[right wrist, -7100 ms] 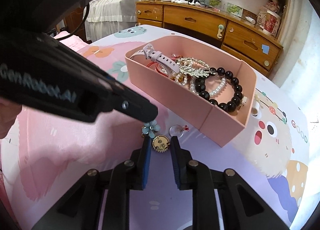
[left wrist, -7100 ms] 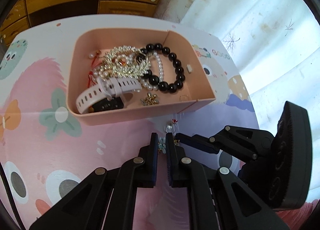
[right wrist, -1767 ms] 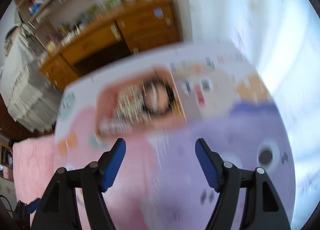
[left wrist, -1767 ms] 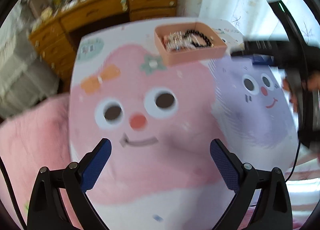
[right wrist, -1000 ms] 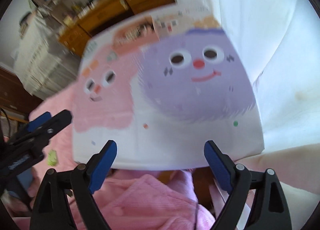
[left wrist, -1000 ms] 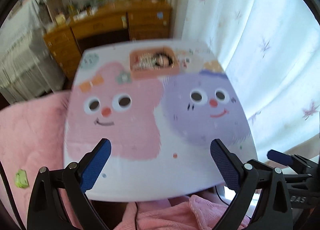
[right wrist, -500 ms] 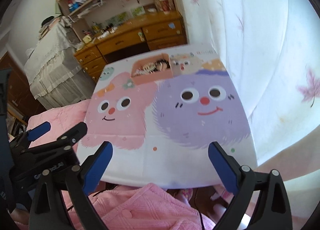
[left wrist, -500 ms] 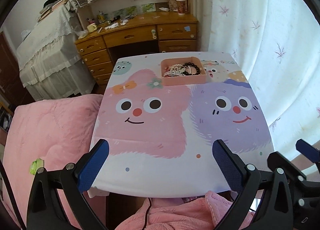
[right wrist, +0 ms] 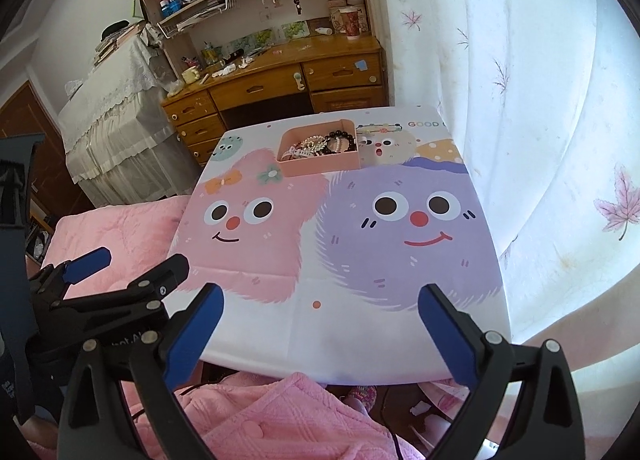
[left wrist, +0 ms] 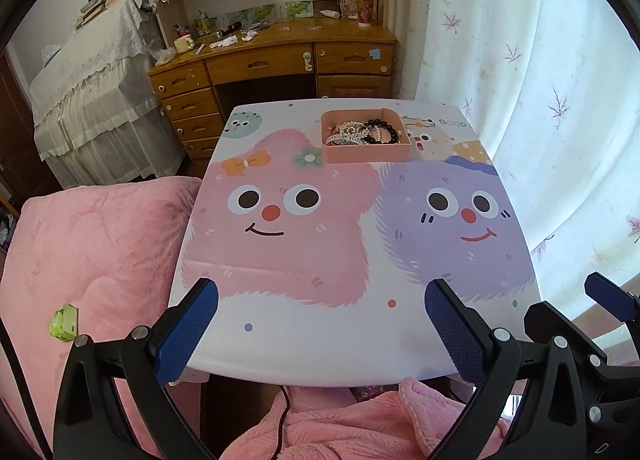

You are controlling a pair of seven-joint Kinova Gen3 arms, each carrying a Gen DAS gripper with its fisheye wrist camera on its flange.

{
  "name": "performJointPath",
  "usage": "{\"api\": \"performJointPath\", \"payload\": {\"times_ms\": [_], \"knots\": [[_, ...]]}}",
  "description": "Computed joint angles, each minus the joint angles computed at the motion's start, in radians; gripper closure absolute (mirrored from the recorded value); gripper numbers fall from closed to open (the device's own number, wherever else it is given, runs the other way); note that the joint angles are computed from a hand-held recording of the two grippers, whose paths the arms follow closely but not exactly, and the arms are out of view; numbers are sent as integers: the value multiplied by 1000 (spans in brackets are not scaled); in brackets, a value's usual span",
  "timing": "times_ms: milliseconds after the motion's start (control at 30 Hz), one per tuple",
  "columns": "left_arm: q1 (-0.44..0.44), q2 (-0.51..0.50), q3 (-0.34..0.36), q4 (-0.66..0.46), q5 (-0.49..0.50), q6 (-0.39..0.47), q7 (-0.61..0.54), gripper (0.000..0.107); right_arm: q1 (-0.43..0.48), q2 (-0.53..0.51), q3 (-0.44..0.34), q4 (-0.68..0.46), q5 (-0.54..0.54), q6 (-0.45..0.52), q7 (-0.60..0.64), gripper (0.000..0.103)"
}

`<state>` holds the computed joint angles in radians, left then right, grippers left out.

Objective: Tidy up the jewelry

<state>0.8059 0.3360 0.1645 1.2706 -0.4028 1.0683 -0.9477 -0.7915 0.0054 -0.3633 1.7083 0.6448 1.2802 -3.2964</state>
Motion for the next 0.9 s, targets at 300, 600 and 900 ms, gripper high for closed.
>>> {"api": "performJointPath", "payload": {"times_ms": [300,600,900], "knots": [[-13,0,0,1,20,1,-12,5,2,10,9,-10,-13,-9,18,4],[-16,1,-1,0,19,2,-13,5,9,11,17,-8,-25,-26,34,4],[-12,6,-8,-8,7,12,1,5,10,17,20,-6,-24,-35,37,4]]}}
